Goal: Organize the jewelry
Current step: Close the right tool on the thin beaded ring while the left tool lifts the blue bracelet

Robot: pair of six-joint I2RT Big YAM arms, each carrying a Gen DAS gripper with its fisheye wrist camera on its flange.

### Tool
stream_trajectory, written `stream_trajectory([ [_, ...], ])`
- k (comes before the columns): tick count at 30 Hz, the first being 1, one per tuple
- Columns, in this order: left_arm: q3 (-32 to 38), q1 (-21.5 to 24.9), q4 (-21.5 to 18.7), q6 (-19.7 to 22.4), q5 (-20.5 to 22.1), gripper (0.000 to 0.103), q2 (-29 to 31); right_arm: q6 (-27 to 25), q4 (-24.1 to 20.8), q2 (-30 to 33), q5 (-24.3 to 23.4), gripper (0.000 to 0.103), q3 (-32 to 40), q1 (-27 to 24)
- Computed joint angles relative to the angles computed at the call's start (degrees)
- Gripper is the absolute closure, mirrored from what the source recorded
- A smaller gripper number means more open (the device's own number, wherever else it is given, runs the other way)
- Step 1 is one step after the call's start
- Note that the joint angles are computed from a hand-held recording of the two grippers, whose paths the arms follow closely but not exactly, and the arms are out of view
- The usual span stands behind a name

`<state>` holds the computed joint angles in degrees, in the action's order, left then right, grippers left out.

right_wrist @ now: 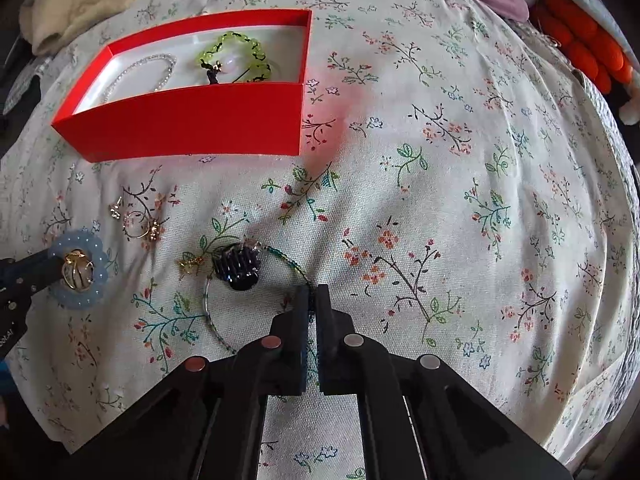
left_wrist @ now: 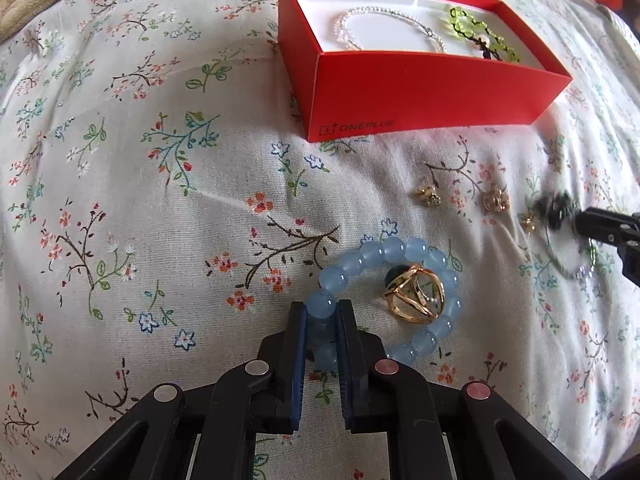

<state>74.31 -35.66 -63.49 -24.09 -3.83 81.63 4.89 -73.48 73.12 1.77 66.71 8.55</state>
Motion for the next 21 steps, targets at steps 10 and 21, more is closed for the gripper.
stream_trajectory([
  [10, 0.0, 0.5, 1.09, -0.14, 1.25, 0.091, -3.86, -1.71, -2.2, -2.98, -7.44, 0.1, 2.06, -3.69],
  [21, 2.75, -0.43, 2.16, -0.97, 2.25, 0.092, -4.09, 0.22, -1.99, -4.17, -11.48, 0.1, 5.38, -2.97],
])
